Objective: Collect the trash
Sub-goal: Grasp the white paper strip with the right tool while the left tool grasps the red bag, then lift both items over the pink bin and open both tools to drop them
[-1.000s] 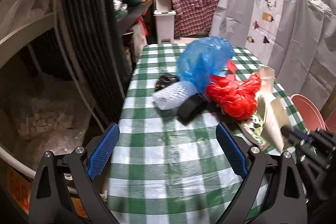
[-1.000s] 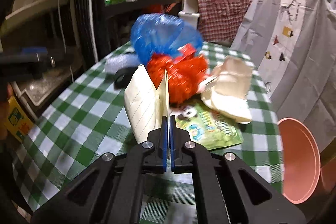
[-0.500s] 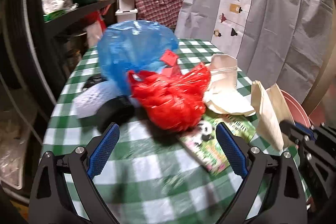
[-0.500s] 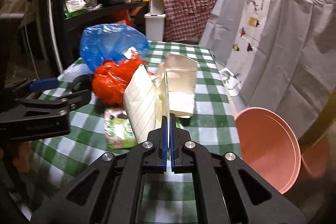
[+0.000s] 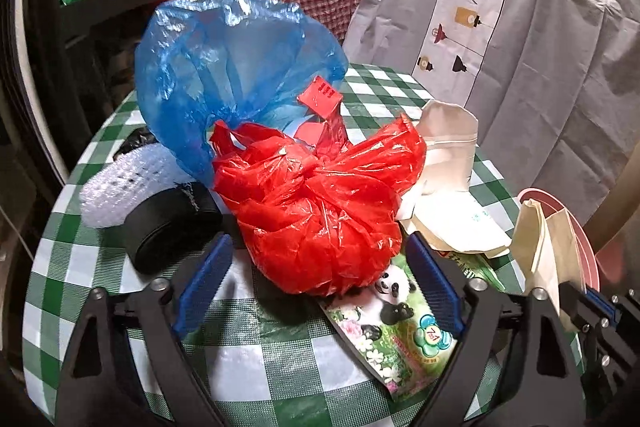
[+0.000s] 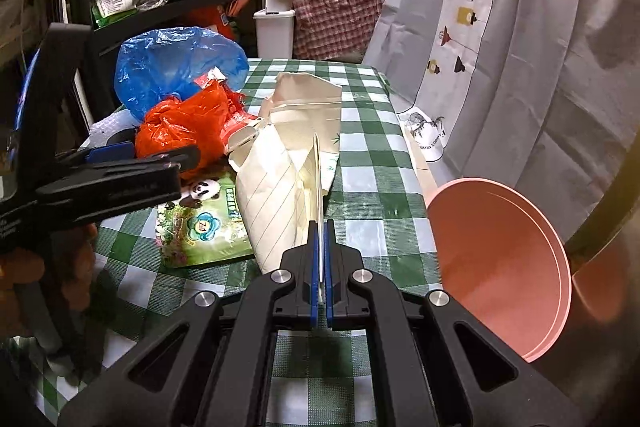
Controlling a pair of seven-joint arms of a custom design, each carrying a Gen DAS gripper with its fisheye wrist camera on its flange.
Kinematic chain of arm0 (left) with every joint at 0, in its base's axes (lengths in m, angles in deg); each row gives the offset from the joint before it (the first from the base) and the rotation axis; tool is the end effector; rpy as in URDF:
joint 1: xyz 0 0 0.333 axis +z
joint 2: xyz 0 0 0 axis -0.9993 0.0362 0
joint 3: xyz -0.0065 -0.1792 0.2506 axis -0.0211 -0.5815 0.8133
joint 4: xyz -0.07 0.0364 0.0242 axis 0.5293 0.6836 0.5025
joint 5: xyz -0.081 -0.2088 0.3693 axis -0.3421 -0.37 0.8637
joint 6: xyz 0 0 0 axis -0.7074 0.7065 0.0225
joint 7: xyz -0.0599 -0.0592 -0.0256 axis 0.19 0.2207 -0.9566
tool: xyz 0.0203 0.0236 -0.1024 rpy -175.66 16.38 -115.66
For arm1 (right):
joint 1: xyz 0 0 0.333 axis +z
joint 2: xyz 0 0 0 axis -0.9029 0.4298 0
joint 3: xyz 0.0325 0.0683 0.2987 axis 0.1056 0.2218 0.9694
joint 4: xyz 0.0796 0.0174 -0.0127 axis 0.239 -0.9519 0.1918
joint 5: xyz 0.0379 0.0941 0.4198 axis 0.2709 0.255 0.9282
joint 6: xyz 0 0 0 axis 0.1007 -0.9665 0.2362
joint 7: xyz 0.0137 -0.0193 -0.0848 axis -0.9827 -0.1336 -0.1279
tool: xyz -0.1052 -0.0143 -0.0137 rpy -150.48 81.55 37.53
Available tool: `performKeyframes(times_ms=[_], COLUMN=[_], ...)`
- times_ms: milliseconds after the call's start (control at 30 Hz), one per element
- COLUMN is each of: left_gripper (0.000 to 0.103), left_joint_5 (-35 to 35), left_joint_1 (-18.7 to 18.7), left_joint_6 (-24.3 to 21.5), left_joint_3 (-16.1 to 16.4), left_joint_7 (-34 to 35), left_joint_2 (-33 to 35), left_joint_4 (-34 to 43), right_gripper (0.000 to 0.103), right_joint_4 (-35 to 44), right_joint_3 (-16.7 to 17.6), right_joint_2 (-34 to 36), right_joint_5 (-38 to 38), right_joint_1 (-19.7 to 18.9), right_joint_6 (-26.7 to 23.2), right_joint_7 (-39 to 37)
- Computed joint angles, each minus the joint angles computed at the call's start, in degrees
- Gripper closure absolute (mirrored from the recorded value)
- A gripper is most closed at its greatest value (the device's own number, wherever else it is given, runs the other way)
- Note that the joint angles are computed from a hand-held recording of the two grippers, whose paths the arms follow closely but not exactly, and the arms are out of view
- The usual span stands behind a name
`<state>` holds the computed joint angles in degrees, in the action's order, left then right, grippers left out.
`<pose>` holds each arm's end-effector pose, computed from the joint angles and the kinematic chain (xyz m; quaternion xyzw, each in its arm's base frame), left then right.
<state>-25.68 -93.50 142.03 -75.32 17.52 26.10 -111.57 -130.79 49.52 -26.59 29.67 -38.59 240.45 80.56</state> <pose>0.5004 -0.2276 0.4140 -0.7630 0.5110 -0.2823 0.2776 0.4982 0.1916 0.4397 -0.7974 0.4515 -0.2214 0.3337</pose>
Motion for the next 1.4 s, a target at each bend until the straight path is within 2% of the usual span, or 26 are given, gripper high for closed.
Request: performKeyframes(times_ms=[133, 200, 467, 567, 767, 1100, 1400], left_gripper=[0.034, 0.043, 0.054, 0.056, 0.056, 0.056, 0.056], left_joint_5=[-2.4, -1.8, 2.4, 2.0, -0.5, -7.6, -10.9], left_joint_1=[-0.2, 0.0, 0.2, -0.4, -0.2, 1.3, 1.8], left_joint_6=[1.1, 1.2, -0.9, -2.1, -1.3, -1.0, -2.2], left_joint_3=[0.6, 0.4, -0.8, -1.0, -1.7, -5.8, -9.4], left_joint_7=[2.6, 1.9, -1.7, -0.5, 1.4, 6.9, 11.3], left_joint_2=[0.7, 0.5, -1.0, -2.0, -8.0, -16.1, -17.8], left_joint_4=[0.0, -0.1, -0.7, -1.1, -4.6, -7.2, -4.7], right_gripper=[0.1, 0.1, 0.1, 0.1, 0.1, 0.1, 0.1], right_joint_4=[0.5, 0.5, 0.4, 0.3, 0.2, -0.7, -2.0], right_joint_3=[0.1, 0.5, 1.6, 1.5, -0.6, -4.1, -8.6], right_joint_2=[0.5, 0.6, 0.7, 0.5, -0.5, -3.7, -8.4], right_joint_5=[0.4, 0.0, -2.4, -2.8, -0.4, 4.9, 8.2], right_joint_1=[0.3, -0.1, -1.6, -1.6, 0.8, 5.0, 8.7], right_joint_6=[-0.3, -0.3, -0.2, 0.1, 0.6, 1.5, 1.9], right_joint_7=[-0.6, -0.3, 1.9, 2.2, 0.4, -3.6, -5.6])
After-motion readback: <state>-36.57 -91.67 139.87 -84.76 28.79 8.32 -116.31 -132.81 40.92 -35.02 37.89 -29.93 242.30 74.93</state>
